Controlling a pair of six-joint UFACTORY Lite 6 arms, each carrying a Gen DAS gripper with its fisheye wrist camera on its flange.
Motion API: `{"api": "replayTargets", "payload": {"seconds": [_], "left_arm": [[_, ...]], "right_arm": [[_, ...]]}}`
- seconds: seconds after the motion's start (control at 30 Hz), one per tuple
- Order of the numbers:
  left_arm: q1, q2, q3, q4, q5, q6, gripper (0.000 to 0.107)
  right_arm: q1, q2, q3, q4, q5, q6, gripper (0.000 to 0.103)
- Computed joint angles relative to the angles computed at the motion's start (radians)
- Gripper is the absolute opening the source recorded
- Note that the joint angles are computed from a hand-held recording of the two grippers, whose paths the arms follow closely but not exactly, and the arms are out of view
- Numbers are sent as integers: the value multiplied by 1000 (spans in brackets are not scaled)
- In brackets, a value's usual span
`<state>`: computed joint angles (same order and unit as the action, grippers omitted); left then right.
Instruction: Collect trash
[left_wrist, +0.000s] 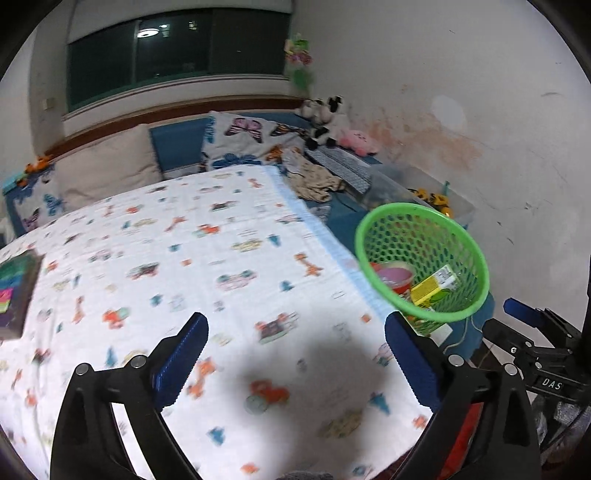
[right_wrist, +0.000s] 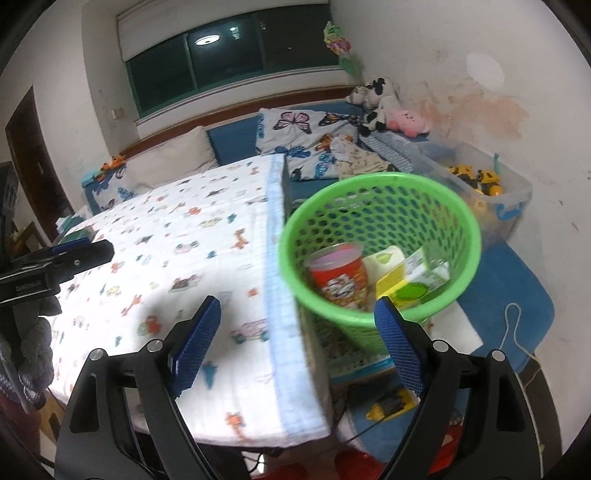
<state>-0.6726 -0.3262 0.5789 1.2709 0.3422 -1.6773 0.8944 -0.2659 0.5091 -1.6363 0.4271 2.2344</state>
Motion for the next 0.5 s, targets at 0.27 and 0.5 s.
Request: {"api": "replayTargets", "payload": {"seconds": [0.27,0.5], "left_arm": [[-69,-276,-200,-146,165,80,94],[-234,-370,-272,-143,369,8,94]], "right_arm": [[116,42,22,89,49,9,86],[193,55,34,128,111,-5,88]]}}
